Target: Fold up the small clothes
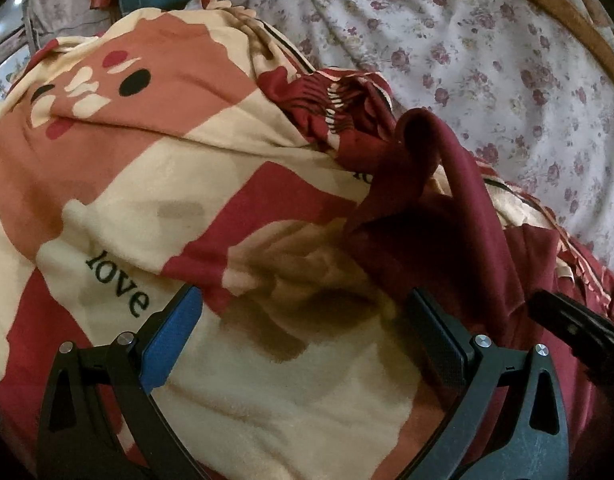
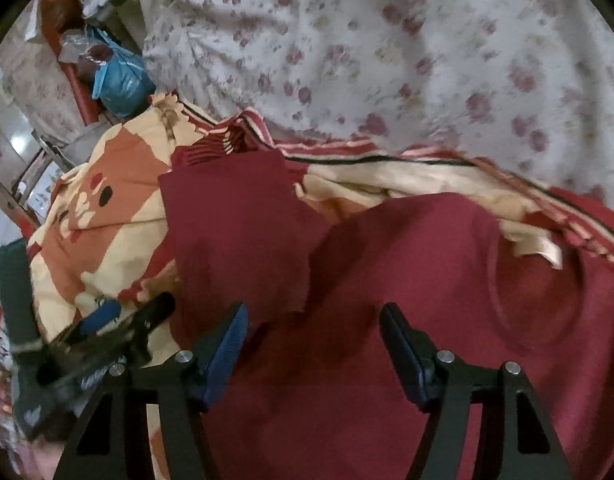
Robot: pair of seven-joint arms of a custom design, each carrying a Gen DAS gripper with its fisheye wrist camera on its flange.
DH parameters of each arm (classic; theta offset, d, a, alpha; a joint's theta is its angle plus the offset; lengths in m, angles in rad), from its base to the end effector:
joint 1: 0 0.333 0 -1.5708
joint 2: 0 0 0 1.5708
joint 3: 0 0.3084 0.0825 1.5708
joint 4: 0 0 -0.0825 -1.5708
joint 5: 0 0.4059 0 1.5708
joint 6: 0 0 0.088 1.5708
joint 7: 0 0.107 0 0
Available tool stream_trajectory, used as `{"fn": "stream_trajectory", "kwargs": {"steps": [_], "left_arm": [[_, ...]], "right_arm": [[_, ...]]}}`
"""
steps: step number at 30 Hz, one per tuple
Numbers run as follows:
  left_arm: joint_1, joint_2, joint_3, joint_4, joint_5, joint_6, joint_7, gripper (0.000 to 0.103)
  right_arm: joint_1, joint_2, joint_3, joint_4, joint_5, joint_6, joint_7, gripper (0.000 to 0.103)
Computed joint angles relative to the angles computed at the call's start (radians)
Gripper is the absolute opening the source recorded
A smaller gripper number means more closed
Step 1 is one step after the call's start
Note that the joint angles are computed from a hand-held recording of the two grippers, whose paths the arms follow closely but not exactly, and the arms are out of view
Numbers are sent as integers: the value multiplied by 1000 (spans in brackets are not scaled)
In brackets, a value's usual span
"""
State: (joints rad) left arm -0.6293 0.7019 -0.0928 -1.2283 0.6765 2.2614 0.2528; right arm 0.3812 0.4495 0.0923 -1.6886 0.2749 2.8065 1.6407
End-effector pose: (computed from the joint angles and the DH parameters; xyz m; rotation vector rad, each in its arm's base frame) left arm 0.6175 -0.4948 0.3832 -2.1050 1.5893 -0.5953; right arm 0.6590 0.3127 0.3961 -1.8640 1.6007 -0.1830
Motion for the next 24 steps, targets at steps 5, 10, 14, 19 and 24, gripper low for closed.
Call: {"fn": "stream_trajectory", "kwargs": {"steps": [5,10,14,19,24], "left_arm": [[2,15,-1,24,-11,-17,12,102],[7,20,0,29,-28,-11,4,102],[3,22,3,33,-26,-16,1,102],[-3,8,11,13,-4,-1,-29,102],[-3,-9,9,-6,7,1,-45,102]], "right_arm": [[-12,104,19,138,5,-42,-50,67],[-27,161,47,220,13,-72,-148,30],[42,139,-29,204,-68,-74,-105,9],[56,6,-54,46,-113,14,-94,5],[91,-165,-140,-142,-272,56,17,4]]}}
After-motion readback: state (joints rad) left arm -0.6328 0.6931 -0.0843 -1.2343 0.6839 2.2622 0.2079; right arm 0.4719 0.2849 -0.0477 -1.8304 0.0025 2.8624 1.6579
